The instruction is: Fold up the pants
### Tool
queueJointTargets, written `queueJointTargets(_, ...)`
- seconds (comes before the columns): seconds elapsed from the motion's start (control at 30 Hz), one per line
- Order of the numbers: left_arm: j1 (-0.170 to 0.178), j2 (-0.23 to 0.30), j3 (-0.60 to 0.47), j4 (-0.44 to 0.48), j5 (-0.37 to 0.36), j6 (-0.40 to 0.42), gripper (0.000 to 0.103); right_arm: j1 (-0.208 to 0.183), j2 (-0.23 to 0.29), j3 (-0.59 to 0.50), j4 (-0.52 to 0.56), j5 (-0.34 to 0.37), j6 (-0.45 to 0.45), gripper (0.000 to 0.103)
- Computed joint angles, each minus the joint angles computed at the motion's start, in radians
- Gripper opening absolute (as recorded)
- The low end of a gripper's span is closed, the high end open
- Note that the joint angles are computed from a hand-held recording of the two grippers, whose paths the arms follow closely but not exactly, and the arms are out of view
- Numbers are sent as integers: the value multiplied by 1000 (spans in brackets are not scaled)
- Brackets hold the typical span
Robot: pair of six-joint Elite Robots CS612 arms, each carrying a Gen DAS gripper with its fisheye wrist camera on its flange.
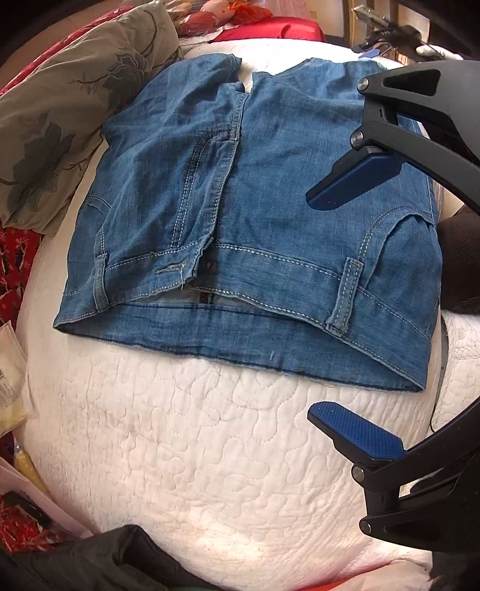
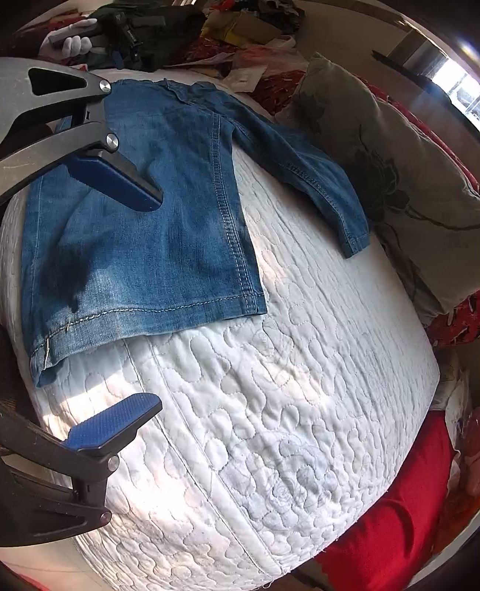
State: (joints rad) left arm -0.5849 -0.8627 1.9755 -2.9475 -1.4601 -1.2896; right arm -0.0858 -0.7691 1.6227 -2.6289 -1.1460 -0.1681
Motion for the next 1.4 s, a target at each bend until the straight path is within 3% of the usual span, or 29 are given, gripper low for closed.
queueJointTargets(0.07, 22, 14, -12, -27, -65, 20, 103, 10, 9, -15, 48, 5, -18, 98)
queueJointTargets(0.3, 62, 65, -68, 24, -207, 91, 103, 32, 14, -20, 76, -16, -56, 98)
queueJointTargets(0.37, 57, 64, -59, -6, -205, 92, 103, 34, 12, -18, 81, -17, -65, 98)
queueJointTargets(0.47, 57, 69, -34, -133, -252, 91, 100, 33, 9, -15, 89, -5, -80, 97)
queueJointTargets(0.53, 45, 61, -28, -126, -231, 106, 97, 34, 9, -17, 94, -3, -94, 94)
queueJointTargets(0.57, 41, 61, -34, -100, -221, 117, 91, 34, 9, -18, 96, -5, -99, 88)
queueJointTargets(0.63, 31, 58, -39, -60, -187, 121, 79, 29, 9, -15, 101, 19, -105, 66)
queueJointTargets(0.67, 24, 52, -33, -58, -171, 119, 69, 23, 9, -17, 123, 42, -114, 43)
queueJointTargets(0.7, 23, 53, -35, -51, -171, 122, 43, 19, 10, -22, 153, 60, -129, 22)
queueJointTargets(0.73, 21, 53, -40, -29, -184, 119, 28, 18, 12, -30, 181, 70, -147, 19)
queueJointTargets(0.8, 14, 48, -47, 21, -189, 101, 18, 26, 11, -40, 188, 42, -173, 14)
queueJointTargets(0.97, -13, 24, -53, 125, -110, 61, 15, 20, -22, -48, 69, 91, -177, 15)
queueJointTargets(1.03, -2, 44, -64, 149, -149, 39, 15, 27, -2, -84, 141, 13, -171, 23)
queueJointTargets(1.1, 8, 54, -56, 103, -170, 7, 15, 30, 23, -122, 239, -105, -128, 24)
queueJointTargets(1.13, 11, 54, -50, 83, -176, -3, 15, 20, 26, -120, 247, -101, -91, 24)
queueJointTargets(1.23, 26, 50, -36, 67, -198, 3, 16, -32, 23, -91, 189, 28, 25, 25)
queueJointTargets(1.3, 34, 42, -24, 67, -204, 3, 16, -37, 19, -86, 144, 32, 38, 28)
queueJointTargets(1.4, 21, 12, -15, 81, -127, 11, 16, -20, 16, -96, 110, 45, 3, 36)
